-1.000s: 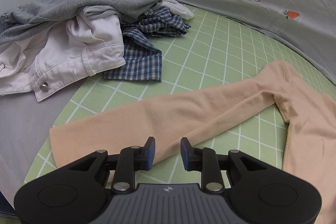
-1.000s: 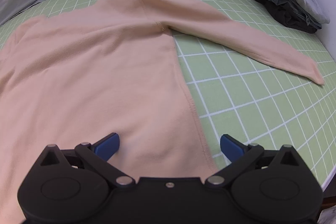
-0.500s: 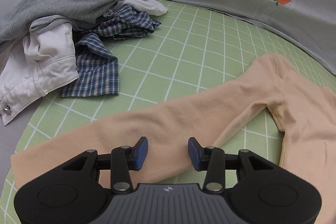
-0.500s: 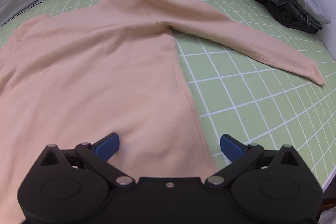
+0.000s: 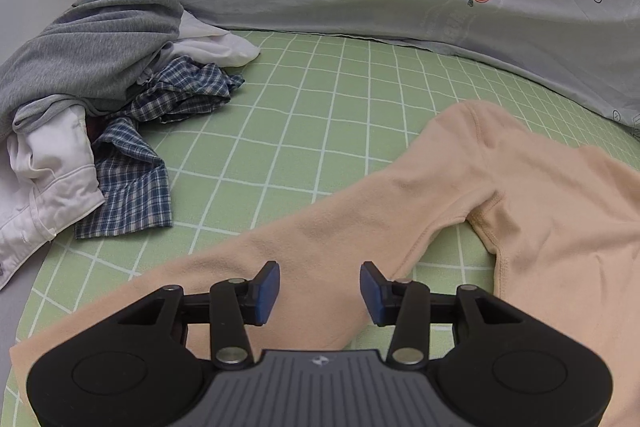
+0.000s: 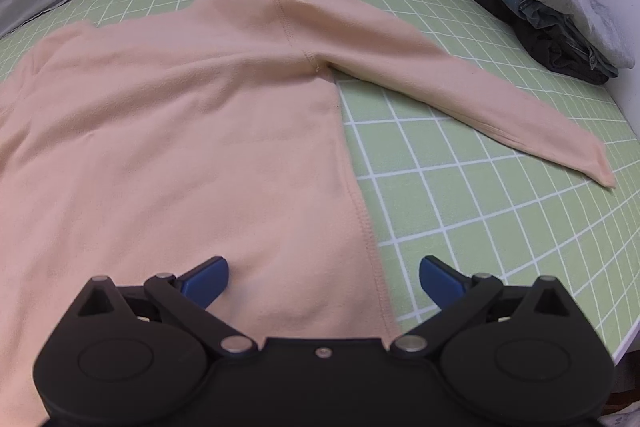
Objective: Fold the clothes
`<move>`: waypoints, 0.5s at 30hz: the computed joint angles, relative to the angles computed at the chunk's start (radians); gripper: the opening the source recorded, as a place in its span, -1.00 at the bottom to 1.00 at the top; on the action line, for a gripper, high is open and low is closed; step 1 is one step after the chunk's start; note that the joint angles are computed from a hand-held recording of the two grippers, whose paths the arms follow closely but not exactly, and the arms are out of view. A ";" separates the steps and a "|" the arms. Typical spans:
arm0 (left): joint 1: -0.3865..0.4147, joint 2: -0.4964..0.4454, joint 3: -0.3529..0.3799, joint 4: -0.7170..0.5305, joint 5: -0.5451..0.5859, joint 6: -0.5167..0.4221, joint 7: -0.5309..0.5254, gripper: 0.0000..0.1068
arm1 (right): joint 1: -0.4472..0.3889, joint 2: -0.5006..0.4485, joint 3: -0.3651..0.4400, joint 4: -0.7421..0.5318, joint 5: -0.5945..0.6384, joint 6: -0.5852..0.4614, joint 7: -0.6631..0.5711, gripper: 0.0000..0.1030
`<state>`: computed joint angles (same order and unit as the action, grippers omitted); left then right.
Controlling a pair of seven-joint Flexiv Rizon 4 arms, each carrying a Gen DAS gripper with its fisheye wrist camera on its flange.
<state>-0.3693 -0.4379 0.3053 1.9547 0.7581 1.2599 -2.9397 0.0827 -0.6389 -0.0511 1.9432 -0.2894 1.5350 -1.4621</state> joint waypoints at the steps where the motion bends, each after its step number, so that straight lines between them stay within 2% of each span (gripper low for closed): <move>1: 0.011 -0.013 -0.020 -0.007 -0.015 -0.003 0.033 -0.11 | -0.006 -0.001 0.003 -0.006 0.001 0.001 -0.003 1.00; 7: -0.059 -0.043 -0.034 -0.083 0.009 -0.143 0.069 -0.06 | -0.056 -0.017 0.038 -0.068 0.008 -0.015 -0.034 1.00; 10: -0.006 -0.032 -0.072 -0.063 -0.046 -0.080 0.099 -0.06 | -0.102 -0.040 0.086 -0.133 0.020 -0.049 -0.064 1.00; 15: -0.011 -0.030 -0.054 -0.111 -0.058 -0.093 0.090 -0.06 | -0.143 -0.107 0.146 -0.282 0.042 -0.091 -0.127 0.97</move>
<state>-0.3807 -0.4678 0.2511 1.8434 0.7003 1.1669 -2.8499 -0.0603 -0.7458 0.0950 1.6613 -0.2470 1.4443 -1.5894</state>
